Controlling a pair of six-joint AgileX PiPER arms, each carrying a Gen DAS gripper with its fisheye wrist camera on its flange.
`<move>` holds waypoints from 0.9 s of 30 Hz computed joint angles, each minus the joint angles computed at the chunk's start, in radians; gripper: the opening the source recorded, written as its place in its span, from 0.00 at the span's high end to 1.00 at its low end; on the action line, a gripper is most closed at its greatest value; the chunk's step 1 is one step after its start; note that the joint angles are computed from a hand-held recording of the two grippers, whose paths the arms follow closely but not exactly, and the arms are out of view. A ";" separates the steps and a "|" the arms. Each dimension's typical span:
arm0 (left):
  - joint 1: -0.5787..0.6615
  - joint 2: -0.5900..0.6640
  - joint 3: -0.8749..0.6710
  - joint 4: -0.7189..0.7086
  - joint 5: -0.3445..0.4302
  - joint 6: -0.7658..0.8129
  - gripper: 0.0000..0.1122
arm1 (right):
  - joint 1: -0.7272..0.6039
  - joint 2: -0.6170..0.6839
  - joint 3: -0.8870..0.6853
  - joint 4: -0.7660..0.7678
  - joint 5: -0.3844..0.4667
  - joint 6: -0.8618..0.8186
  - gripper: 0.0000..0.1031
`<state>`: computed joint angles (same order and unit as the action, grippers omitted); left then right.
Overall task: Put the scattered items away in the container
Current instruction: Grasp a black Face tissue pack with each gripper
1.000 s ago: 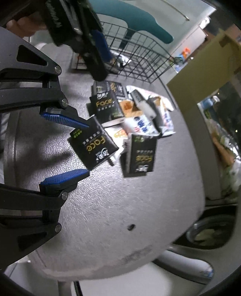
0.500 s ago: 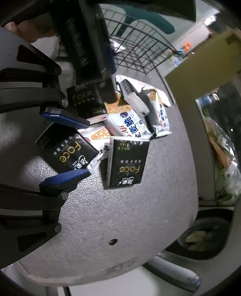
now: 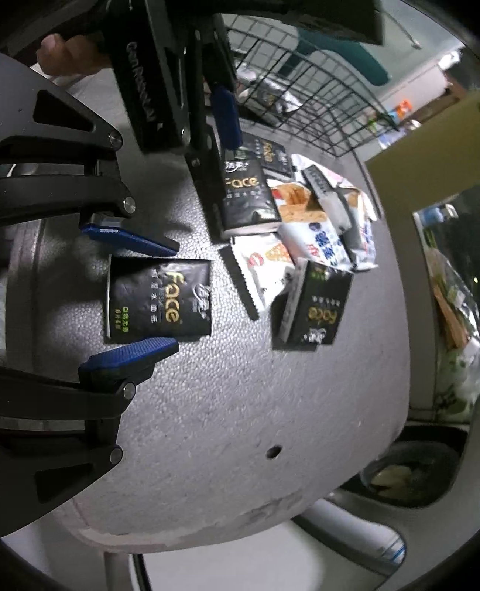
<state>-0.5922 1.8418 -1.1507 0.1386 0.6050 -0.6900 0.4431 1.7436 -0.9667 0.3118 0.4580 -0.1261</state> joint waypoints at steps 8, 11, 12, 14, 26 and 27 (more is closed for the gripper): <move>0.004 0.085 -0.142 0.105 0.073 0.034 0.38 | 0.025 0.038 -0.023 -0.048 -0.024 0.070 0.47; 0.011 0.120 -0.177 0.047 0.070 0.123 0.38 | 0.023 0.068 -0.025 -0.019 -0.022 0.056 0.47; 0.020 0.150 -0.206 0.020 0.072 0.167 0.38 | 0.016 0.063 -0.013 0.012 -0.032 0.021 0.47; 0.008 0.153 -0.191 0.027 0.061 0.179 0.38 | 0.003 0.060 -0.013 0.029 -0.011 -0.012 0.49; -0.015 0.046 -0.014 -0.072 0.022 0.176 0.48 | -0.089 0.002 0.058 0.064 -0.002 -0.126 0.53; -0.018 0.044 -0.014 -0.048 0.022 0.152 0.44 | -0.091 0.001 0.061 0.065 -0.007 -0.122 0.52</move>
<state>-0.6098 1.8859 -1.1646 0.0902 0.6271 -0.5381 0.3524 1.7449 -0.9062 0.3766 0.4506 -0.2486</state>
